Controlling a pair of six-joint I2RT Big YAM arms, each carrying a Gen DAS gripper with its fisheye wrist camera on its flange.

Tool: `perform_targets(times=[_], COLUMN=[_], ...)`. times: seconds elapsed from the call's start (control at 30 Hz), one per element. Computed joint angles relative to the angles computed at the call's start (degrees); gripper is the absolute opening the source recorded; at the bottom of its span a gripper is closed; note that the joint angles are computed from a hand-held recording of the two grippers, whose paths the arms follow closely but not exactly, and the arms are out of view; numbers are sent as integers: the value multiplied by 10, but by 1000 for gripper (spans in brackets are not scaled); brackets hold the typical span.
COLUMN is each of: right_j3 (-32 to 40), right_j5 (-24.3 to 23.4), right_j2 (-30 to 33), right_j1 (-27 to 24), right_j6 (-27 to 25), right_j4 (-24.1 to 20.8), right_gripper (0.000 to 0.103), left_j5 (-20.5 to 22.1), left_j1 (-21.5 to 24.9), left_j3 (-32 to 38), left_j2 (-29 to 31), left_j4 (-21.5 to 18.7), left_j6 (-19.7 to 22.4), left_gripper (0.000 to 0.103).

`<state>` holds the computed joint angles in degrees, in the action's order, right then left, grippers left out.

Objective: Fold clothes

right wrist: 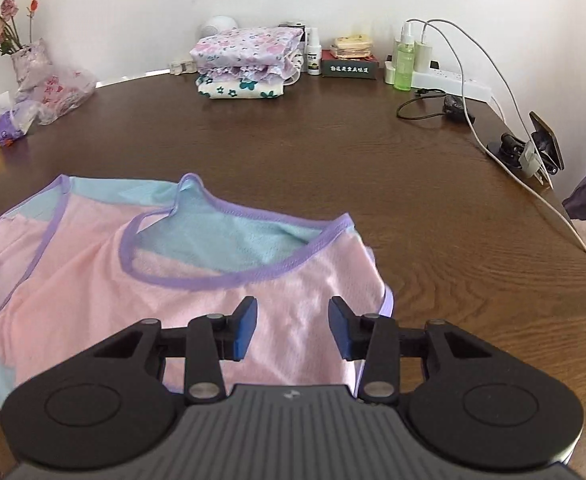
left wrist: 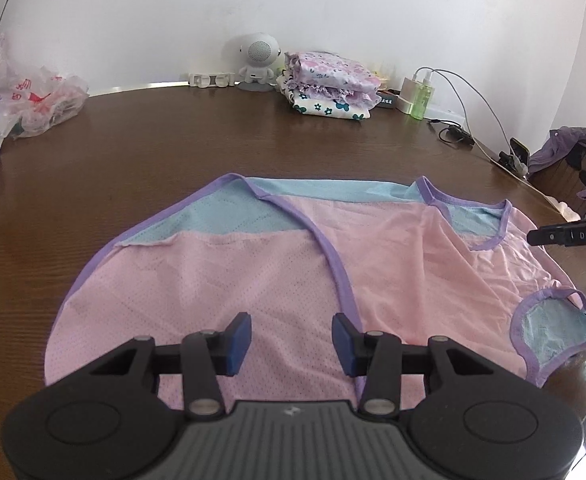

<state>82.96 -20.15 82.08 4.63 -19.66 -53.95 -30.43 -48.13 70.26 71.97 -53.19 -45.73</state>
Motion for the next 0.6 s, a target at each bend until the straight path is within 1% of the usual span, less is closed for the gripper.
perform_targets(times=[0.1,0.13,0.17,0.2,0.23,0.3,0.4,0.47,0.5,0.6], right_j3=[39,51,63,71,68,71,80,91,97,118], right_j5=[28,32,35,36,41,42,42,44,47,31], right_j2=[41,53,65,74,72,73,76,84,89,103], right_j1=[11,12,13,14,15,14,7,-1,-4,-17], right_j6=[22,27,32,31,28,10,-2,-3,-2,8], right_j4=[-4,-12,-21,-34,-27,-36,-45,-52,-55,-72], right_gripper=[40,39,33,18,7,4,3,3,0,0], left_j5=[-5,-5,-5,-6,-5,-6,-9,-13,-17,-24], left_j1=[15,21,27,33,37,41,42,41,39,36], left_j3=[12,17,21,26,25,27,30,29,29,30], left_j2=[14,21,27,34,36,41,44,45,46,48], left_j4=[5,1,-4,-8,-5,-7,-11,-11,-12,-12], left_j6=[9,11,13,15,22,33,40,43,43,40], left_gripper=[42,42,42,41,40,38,38,38,38,38])
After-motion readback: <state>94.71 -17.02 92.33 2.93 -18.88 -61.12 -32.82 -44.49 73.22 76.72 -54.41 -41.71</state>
